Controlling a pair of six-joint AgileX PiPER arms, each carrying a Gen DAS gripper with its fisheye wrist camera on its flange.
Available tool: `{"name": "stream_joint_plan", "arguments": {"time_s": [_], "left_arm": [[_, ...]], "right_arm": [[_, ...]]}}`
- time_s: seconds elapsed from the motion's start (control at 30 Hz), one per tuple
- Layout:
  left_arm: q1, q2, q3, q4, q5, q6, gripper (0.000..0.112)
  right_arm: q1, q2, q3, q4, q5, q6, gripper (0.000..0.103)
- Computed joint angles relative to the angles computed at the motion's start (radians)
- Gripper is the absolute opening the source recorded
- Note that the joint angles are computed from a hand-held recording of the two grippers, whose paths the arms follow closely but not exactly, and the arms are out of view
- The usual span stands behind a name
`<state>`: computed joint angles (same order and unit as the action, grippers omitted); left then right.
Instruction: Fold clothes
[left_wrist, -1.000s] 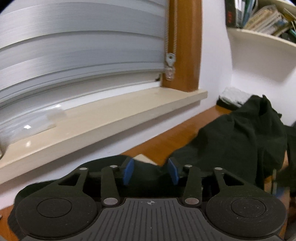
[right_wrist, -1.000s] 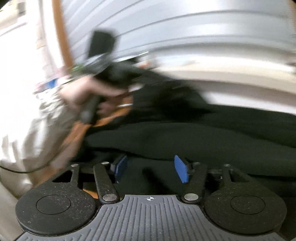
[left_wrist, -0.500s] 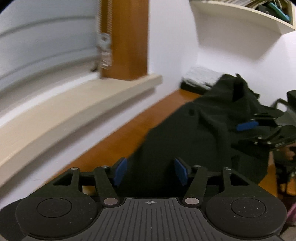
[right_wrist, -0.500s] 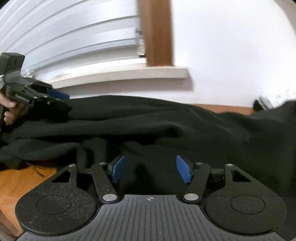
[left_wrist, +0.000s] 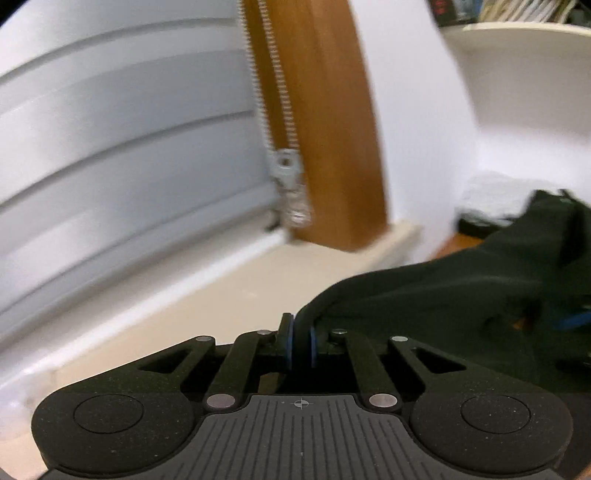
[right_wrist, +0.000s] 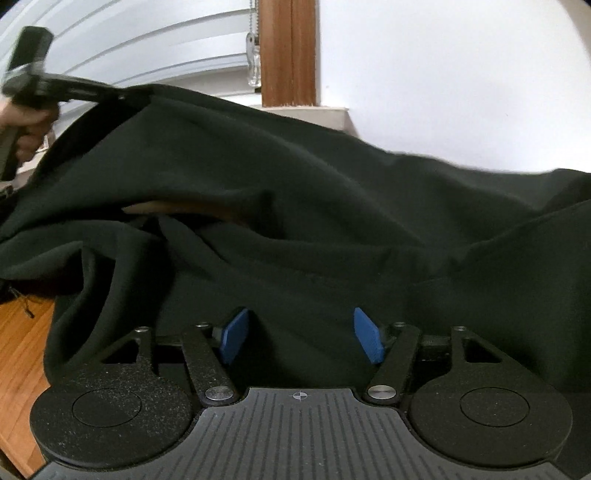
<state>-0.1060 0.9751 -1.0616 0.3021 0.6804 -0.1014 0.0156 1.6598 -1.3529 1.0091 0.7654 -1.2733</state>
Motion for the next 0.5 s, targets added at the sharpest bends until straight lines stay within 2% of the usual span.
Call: {"name": "stream_joint_plan", "arguments": {"time_s": [0.1,0.17,0.23,0.27,0.5], "left_arm": [[-0.018,0.03,0.031,0.023,-0.02,-0.054,0.022],[-0.069,0.021,0.074,0.104,-0.055,-0.144,0.029],[-0.109,0.012,0.099,0.12,-0.078,-0.17,0.048],[-0.128,0.008,0.108,0.115,-0.089,-0.171,0.05],[-0.13,0.015,0.194,-0.17,-0.188,0.074,0.058]], "right_arm": [[0.004,-0.007,0.004,-0.014,0.001,-0.016,0.069],[0.004,-0.014,0.011,-0.017,-0.002,-0.027,0.069],[-0.002,-0.019,0.013,-0.014,0.007,-0.03,0.069],[-0.006,-0.02,0.01,-0.014,0.015,-0.028,0.07],[-0.003,-0.013,-0.012,-0.014,0.018,-0.012,0.07]]}}
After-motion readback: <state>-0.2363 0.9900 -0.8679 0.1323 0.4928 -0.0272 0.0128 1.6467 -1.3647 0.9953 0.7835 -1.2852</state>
